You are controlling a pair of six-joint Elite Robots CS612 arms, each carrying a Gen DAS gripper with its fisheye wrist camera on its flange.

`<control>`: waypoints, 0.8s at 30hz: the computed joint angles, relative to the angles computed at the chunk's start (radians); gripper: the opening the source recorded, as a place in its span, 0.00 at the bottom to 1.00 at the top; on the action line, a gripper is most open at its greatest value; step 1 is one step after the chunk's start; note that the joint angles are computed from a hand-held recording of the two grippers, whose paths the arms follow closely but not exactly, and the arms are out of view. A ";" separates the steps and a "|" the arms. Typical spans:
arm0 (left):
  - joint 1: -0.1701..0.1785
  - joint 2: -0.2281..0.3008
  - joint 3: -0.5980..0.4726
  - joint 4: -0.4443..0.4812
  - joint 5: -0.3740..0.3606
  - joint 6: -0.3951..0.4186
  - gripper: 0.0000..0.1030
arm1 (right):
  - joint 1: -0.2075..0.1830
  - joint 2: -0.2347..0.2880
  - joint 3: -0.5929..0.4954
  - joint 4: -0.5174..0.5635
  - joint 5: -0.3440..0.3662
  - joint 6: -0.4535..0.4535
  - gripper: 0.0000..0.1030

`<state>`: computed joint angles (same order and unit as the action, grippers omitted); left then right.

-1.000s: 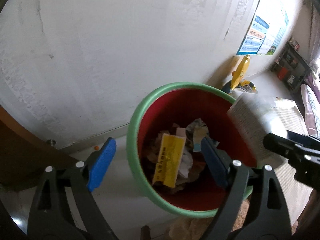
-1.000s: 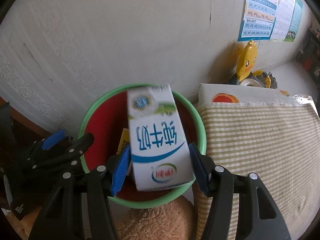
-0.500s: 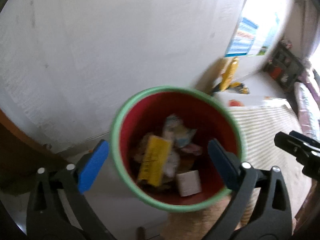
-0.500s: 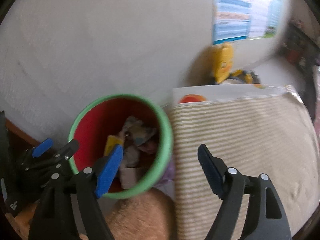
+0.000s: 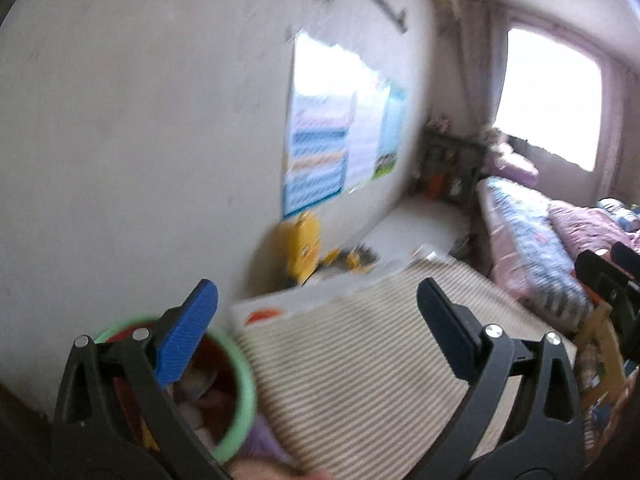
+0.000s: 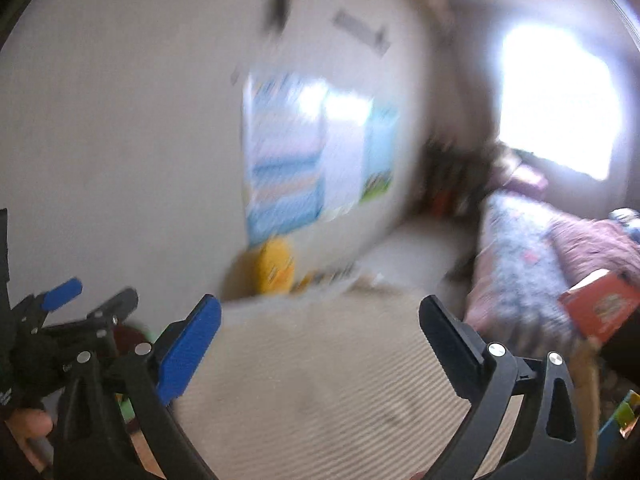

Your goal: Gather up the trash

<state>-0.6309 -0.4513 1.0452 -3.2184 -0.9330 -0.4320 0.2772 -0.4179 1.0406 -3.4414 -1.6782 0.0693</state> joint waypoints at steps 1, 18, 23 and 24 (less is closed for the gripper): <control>-0.005 0.007 -0.022 -0.006 -0.005 0.012 0.95 | -0.001 -0.004 0.010 -0.010 -0.034 0.011 0.93; -0.056 0.038 -0.145 0.117 0.037 0.082 0.95 | -0.046 -0.079 0.122 0.147 -0.125 0.252 0.93; -0.057 0.029 -0.126 0.140 0.031 0.063 0.95 | -0.046 -0.078 0.120 0.153 -0.126 0.255 0.93; -0.055 0.027 -0.122 0.149 0.030 0.055 0.95 | -0.045 -0.077 0.118 0.157 -0.126 0.253 0.93</control>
